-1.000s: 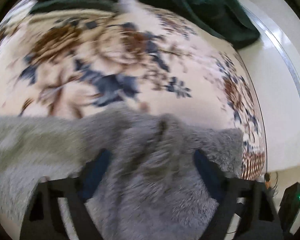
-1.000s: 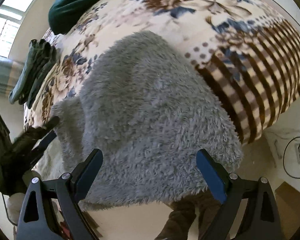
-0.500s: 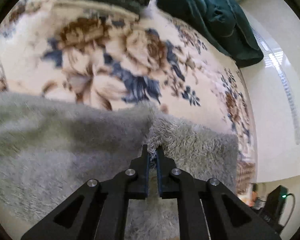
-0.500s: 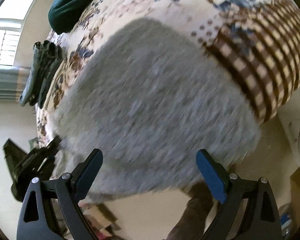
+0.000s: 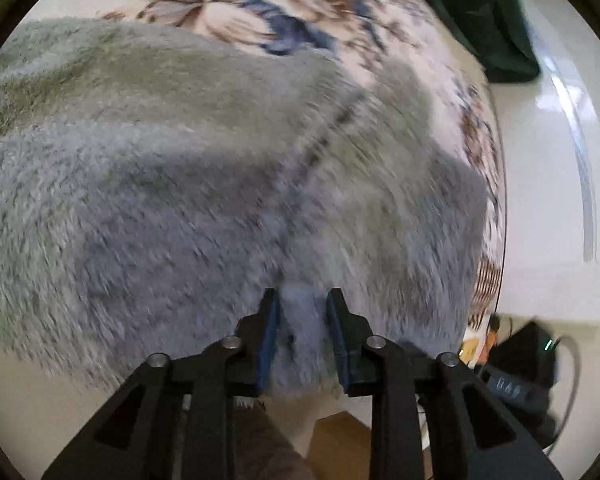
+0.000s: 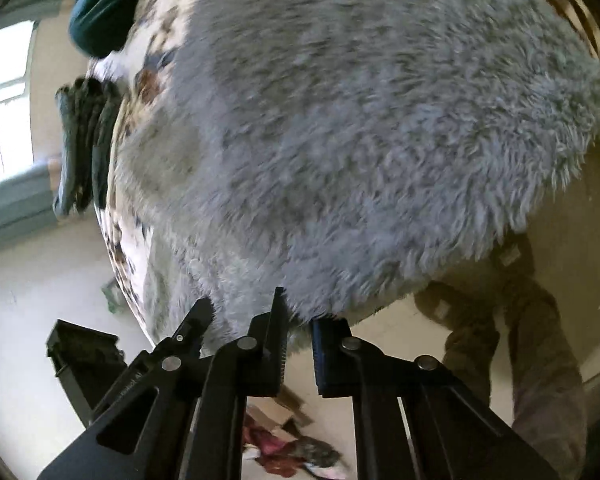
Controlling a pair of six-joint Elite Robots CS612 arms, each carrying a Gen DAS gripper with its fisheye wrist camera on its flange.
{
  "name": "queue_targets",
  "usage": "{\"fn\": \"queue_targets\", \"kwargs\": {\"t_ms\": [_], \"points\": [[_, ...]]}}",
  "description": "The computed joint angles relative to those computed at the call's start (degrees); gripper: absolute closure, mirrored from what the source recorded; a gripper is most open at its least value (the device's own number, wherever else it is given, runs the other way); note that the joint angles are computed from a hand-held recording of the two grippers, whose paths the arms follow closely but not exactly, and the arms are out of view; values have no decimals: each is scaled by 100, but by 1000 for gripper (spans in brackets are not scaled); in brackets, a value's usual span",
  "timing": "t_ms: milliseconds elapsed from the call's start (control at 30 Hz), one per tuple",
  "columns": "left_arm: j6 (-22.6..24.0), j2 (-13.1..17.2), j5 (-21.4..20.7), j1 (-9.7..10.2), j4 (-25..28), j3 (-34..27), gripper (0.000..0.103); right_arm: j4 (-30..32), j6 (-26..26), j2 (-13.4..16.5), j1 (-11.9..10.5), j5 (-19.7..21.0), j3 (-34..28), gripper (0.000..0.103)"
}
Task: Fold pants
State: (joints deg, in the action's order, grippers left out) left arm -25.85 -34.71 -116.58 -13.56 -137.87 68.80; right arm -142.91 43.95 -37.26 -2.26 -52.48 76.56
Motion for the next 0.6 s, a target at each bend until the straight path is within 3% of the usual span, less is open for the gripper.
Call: {"fn": "queue_targets", "kwargs": {"t_ms": [100,167,200,233,267,300,400,433,533,567,600], "points": [[164,-207,369,-69,-280,327,97,413,-507,-26,70,-130,-95,92],[87,-199,282,-30,-176,319,96,627,-753,-19,100,-221,-170,90],[-33,-162,177,5,-197,277,94,843,-877,-5,125,-333,-268,80],[-232,-129,92,38,-248,227,92,1023,-973,-9,144,-466,-329,57],[-331,-98,73,58,-238,164,88,1025,-982,-13,151,-562,-356,46],[-444,-63,18,77,-327,110,78,923,-920,-10,163,-619,-365,34],[-644,109,-102,94,-772,-86,46,766,-827,-65,168,-989,-359,34],[-605,184,-138,86,-739,-186,45,742,-763,-80,175,-1149,-365,34],[-274,483,-285,44,-84,-638,48,754,-570,-85,160,-1377,-408,34],[-232,533,-396,47,-102,-655,55,773,-534,-91,140,-1457,-412,34],[-243,560,-452,47,-161,-655,84,781,-566,-128,109,-1529,-370,34]]}}
